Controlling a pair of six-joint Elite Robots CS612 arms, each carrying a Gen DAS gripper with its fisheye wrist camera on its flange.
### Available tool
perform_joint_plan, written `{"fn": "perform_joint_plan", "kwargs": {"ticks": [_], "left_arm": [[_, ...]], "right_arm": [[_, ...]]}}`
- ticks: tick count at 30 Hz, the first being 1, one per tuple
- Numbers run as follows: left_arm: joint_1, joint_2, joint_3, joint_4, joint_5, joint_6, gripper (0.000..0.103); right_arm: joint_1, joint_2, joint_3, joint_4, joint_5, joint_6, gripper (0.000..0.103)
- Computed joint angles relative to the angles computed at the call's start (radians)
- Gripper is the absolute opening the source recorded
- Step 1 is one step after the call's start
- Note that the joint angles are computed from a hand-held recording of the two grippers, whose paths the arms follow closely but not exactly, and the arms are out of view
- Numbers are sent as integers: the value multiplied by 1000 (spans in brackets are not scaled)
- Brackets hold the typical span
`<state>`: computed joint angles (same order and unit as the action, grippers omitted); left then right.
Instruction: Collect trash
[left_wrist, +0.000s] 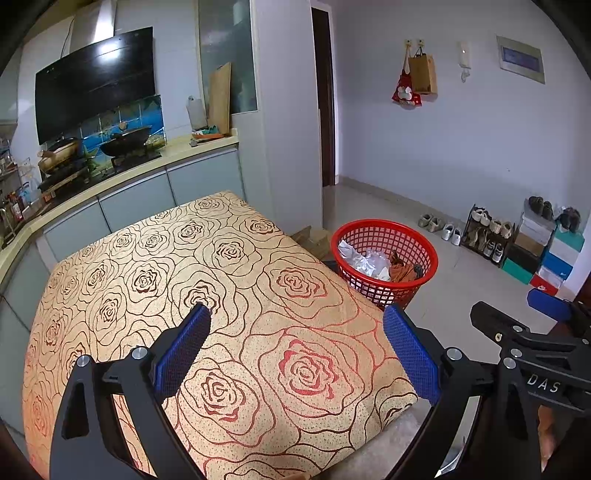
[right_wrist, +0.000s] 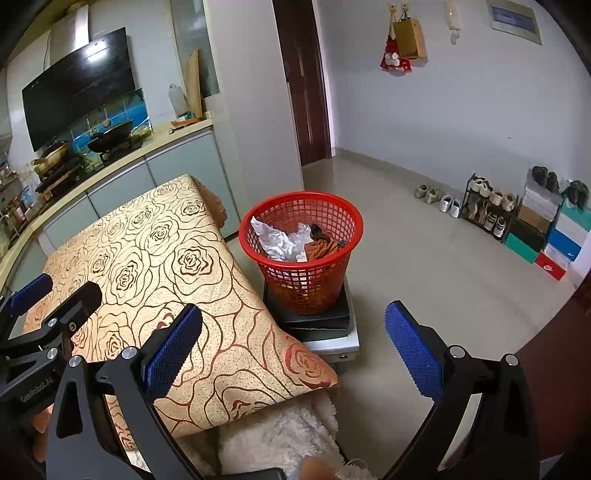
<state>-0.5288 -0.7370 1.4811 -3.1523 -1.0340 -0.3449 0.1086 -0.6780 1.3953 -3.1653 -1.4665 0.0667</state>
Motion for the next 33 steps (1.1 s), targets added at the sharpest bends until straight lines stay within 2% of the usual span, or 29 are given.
{"fn": "perform_joint_plan", "kwargs": {"ticks": [33], "left_arm": [[-7, -2, 1, 2, 1, 6, 91]], "right_arm": [[-1, -3, 2, 3, 6, 13, 96]]}}
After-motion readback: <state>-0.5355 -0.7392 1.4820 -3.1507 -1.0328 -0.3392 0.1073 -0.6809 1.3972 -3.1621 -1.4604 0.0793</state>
